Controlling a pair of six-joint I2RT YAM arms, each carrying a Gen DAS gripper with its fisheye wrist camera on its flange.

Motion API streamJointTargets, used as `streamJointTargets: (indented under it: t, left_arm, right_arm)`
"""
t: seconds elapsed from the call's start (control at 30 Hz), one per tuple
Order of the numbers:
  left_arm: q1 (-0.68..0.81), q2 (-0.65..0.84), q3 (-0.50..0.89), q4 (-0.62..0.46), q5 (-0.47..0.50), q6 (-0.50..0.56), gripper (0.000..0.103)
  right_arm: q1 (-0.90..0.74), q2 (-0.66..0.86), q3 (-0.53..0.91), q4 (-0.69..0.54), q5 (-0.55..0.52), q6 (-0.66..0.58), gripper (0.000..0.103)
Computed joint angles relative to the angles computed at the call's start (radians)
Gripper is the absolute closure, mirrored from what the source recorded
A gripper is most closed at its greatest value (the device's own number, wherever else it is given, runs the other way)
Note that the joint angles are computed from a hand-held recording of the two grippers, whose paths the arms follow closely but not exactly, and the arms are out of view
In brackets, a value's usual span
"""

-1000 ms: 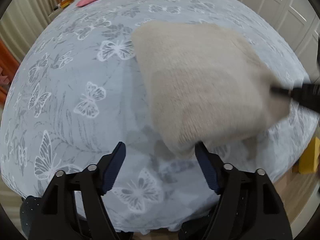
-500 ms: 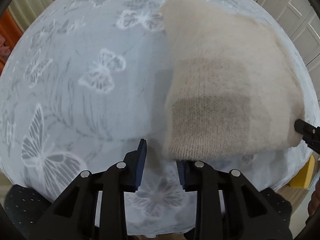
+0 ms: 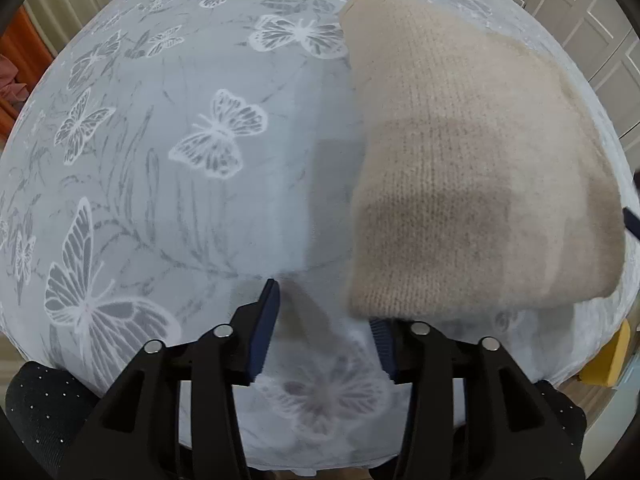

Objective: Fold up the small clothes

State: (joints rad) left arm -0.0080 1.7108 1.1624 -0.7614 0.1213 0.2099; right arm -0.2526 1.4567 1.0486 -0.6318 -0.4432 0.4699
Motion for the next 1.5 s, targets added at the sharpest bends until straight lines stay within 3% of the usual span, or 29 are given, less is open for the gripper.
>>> streamJointTargets:
  t: [0.1,0.13,0.17,0.2,0.43,0.47,0.57,0.6,0.67,0.7,0.77,0.87,0.93,1.0,1.07,1.13,1.33,1.47,1.5]
  left_arm:
    - [-0.005,-0.004,-0.014,0.019,-0.012,-0.004,0.055]
    - [-0.007,-0.005,-0.016,0.021,-0.014,-0.004,0.055]
    - [-0.007,-0.005,-0.015,0.022,-0.016,-0.002,0.054]
    - [-0.006,-0.006,-0.016,0.021,-0.018,0.0,0.054]
    - [0.009,-0.01,-0.013,0.011,-0.012,0.026,0.049]
    - [0.006,-0.013,-0.016,0.014,-0.018,0.03,0.049]
    - [0.006,-0.012,-0.023,0.019,-0.019,0.022,0.048]
    - [0.005,-0.011,-0.024,0.022,-0.02,0.019,0.045]
    - [0.003,-0.018,-0.026,0.021,-0.018,0.026,0.044]
    - [0.009,-0.025,-0.025,0.012,-0.004,0.04,0.044]
    - [0.034,-0.045,-0.018,-0.024,0.06,0.073,0.045]
    - [0.088,-0.093,0.015,-0.123,0.209,0.13,0.043]
    - [0.13,-0.112,0.077,-0.221,0.339,0.142,0.033]
    - [0.14,-0.129,0.123,-0.245,0.415,0.099,0.016]
    - [0.126,-0.109,0.17,-0.238,0.461,0.037,0.011]
    - [0.082,-0.027,0.243,-0.208,0.458,-0.057,0.011]
    - [0.003,0.258,0.471,-0.191,0.452,-0.273,0.011]
    - [-0.031,0.412,0.579,-0.237,0.398,-0.302,0.008]
    - [-0.029,0.445,0.597,-0.256,0.419,-0.313,0.008]
  right_arm:
    - [-0.003,0.141,0.109,-0.038,0.024,-0.033,0.02]
    - [0.004,0.205,0.16,-0.059,0.002,-0.037,0.029]
    - [0.007,0.22,0.169,-0.056,-0.031,-0.042,0.044]
    - [0.024,0.242,0.201,-0.062,-0.083,-0.057,0.082]
    - [0.069,0.031,0.249,-0.021,-0.172,-0.093,0.087]
    - [0.068,0.027,0.229,-0.031,-0.134,-0.113,0.087]
    - [0.09,0.148,0.143,-0.065,0.111,-0.193,0.084]
    - [0.074,0.192,0.11,-0.054,0.115,-0.184,0.082]
    - [-0.017,0.143,-0.021,0.081,-0.04,-0.089,0.075]
    - [-0.047,0.1,-0.04,0.097,-0.079,-0.05,0.065]
    - [-0.059,0.055,-0.026,0.067,-0.044,-0.042,0.056]
    - [-0.104,0.068,0.022,0.015,-0.095,-0.085,0.044]
    - [-0.121,0.068,0.031,0.0,-0.102,-0.095,0.041]
    - [-0.158,0.086,0.022,0.018,-0.147,-0.088,0.039]
    - [-0.179,0.128,0.037,0.038,-0.198,-0.061,0.036]
    - [-0.182,0.187,0.075,0.047,-0.242,-0.05,0.03]
    - [-0.117,0.403,0.268,0.002,-0.243,-0.063,0.021]
    - [-0.07,0.499,0.319,-0.021,-0.244,-0.073,0.02]
    - [-0.063,0.497,0.304,-0.002,-0.249,-0.071,0.025]
